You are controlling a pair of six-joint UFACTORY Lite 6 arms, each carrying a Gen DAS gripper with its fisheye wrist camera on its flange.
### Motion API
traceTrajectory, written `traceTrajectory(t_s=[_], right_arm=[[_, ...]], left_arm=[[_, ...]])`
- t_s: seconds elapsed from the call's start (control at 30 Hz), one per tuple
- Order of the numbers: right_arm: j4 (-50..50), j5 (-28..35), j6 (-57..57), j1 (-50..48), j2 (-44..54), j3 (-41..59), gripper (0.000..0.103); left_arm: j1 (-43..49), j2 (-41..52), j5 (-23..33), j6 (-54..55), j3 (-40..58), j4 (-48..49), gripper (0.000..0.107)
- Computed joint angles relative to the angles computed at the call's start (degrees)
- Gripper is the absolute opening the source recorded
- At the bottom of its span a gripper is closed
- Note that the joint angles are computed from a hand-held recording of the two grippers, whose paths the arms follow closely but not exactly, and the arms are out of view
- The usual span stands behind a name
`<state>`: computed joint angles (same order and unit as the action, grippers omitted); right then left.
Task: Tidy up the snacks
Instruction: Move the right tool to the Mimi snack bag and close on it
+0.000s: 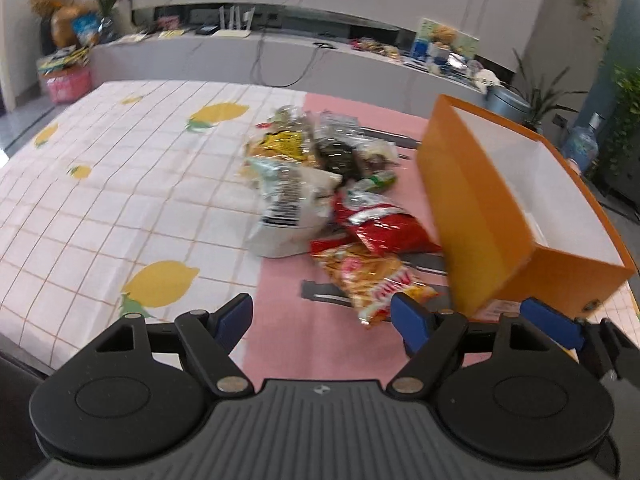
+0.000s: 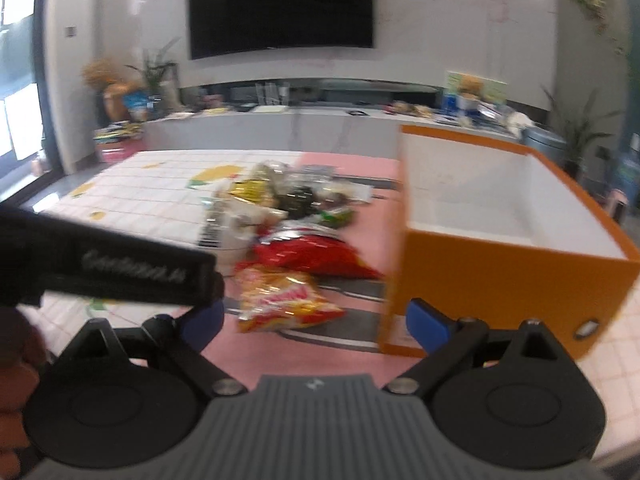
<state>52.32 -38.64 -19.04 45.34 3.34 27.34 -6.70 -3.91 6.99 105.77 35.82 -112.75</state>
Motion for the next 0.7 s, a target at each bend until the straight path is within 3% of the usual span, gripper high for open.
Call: traceTrajectory(t_s=[0.07,0.23,0.43,0.57,0.7], right_arm=[[-4.7,1.1,2.2,-0.9,2.6,1.9,0.095],[-8.3,3.2,2.7,-2.4,9.9,8.7,0.095],[-0.1,6.7,-9.3,-3.7,19.3,19.9,0.092],[-0.7,11.1,-9.0,-6.6,23.6,25.3,0.088],[7.6,12.6,-17.2,-7.9,28.7,31.8,0.076]], left_arm=[[2.9,2.1,1.8,-6.1,1.5,6.9,0.092],[6.2,7.1,2.2,-11.0,4.6,12.0,0.092],[8.8,11.5,1.9,-14.9,7.4,15.2,0.092],[10.5,13.0,2.3,-18.5,8.8,18.0,0.092],[11.0,13.7,2.4,-21.2,9.3,20.8,0.092]])
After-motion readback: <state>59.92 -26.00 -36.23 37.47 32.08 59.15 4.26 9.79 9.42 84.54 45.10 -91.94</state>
